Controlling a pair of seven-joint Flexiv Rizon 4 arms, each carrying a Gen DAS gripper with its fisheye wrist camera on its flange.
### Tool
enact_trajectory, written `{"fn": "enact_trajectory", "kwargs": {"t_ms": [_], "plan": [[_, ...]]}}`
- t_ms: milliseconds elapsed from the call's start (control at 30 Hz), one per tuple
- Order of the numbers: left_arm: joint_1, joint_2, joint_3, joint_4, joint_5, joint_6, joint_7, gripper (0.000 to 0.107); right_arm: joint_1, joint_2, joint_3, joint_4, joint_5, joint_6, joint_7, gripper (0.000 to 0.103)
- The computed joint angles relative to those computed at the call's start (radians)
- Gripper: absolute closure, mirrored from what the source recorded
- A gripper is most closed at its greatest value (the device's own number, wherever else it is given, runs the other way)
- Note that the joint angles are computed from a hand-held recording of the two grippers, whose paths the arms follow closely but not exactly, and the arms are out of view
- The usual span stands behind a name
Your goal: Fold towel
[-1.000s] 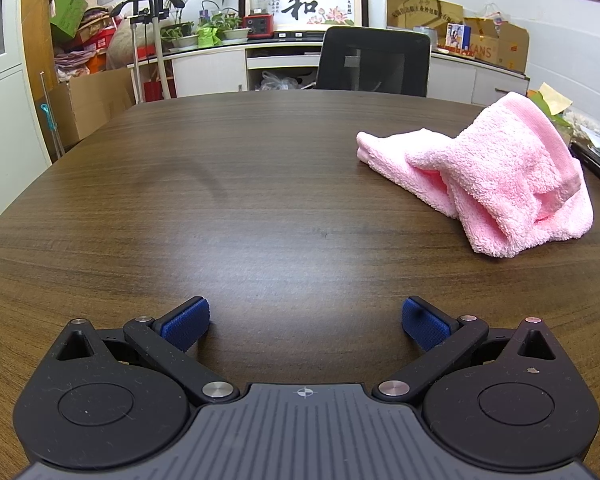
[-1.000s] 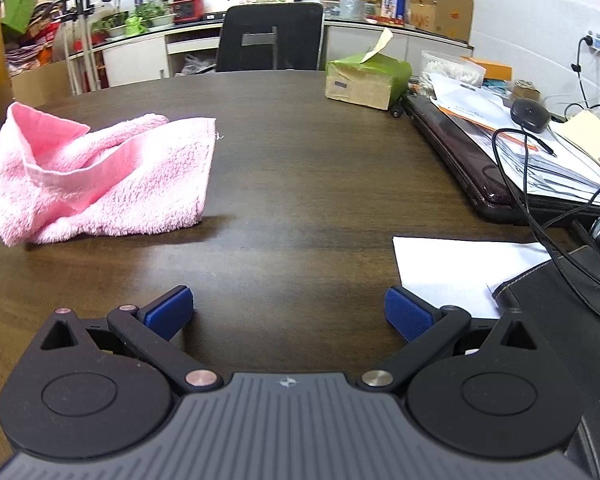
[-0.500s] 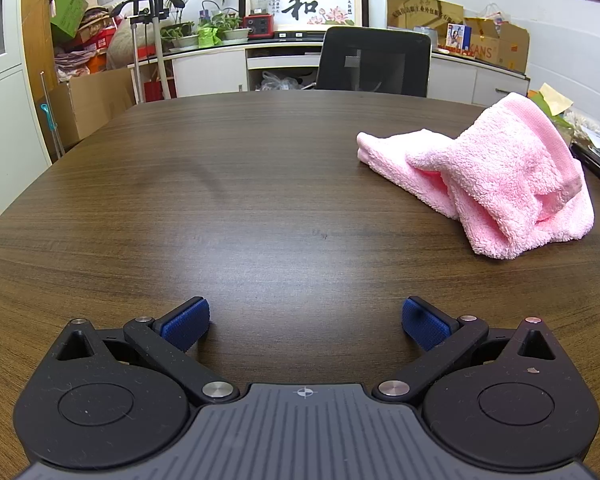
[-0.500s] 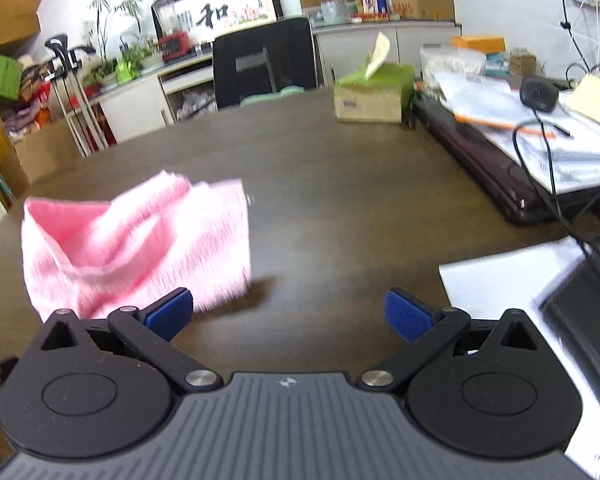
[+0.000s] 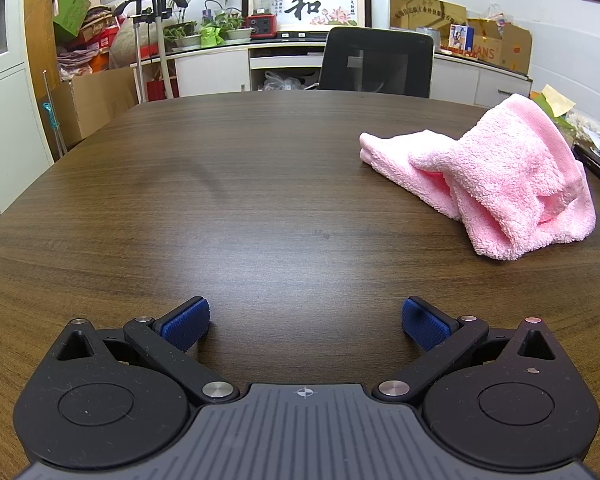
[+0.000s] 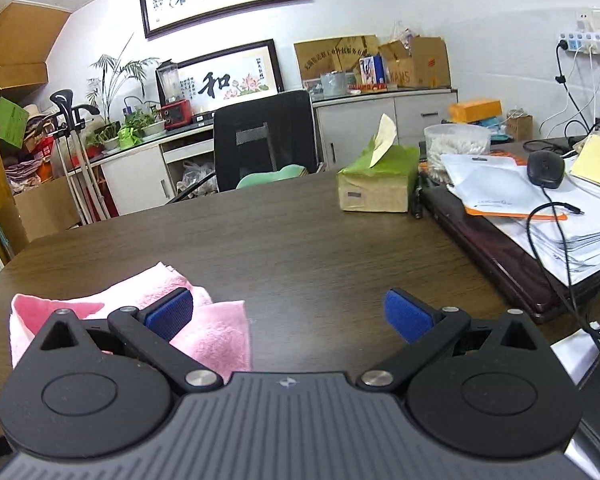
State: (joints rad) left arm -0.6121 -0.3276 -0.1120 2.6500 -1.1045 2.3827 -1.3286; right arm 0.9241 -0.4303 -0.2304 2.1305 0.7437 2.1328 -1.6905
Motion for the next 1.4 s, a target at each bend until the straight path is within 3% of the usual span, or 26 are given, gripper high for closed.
{"fn": "enact_trajectory", "kwargs": {"t_ms": [167, 267, 767, 1033, 1167, 1400], "plan": [[-0.013, -0.009, -0.009, -0.018, -0.061, 0.009, 0.016, 0.004, -0.022, -0.007, 0.029, 0.006, 0.013, 0.067, -0.013, 0.0], [-0.013, -0.01, -0.013, -0.019, -0.073, 0.012, 0.018, 0.004, -0.081, -0.019, 0.104, 0.007, -0.005, 0.133, -0.004, 0.0], [-0.021, -0.012, -0.025, -0.024, -0.115, 0.023, 0.034, 0.004, -0.051, -0.013, 0.089, -0.035, 0.095, 0.056, -0.131, 0.0], [0.008, 0.038, -0.016, -0.012, -0.057, -0.034, 0.018, 0.004, -0.086, -0.001, 0.132, -0.013, 0.034, 0.044, -0.081, 0.0], [-0.003, 0.069, -0.018, -0.047, -0.106, -0.022, 0.093, 0.004, -0.063, 0.013, 0.107, -0.005, 0.03, -0.003, -0.061, 0.0], [0.028, 0.085, -0.043, -0.211, -0.197, -0.065, 0.301, 0.004, 0.094, 0.018, -0.054, 0.019, 0.022, -0.078, -0.054, 0.0]]}}
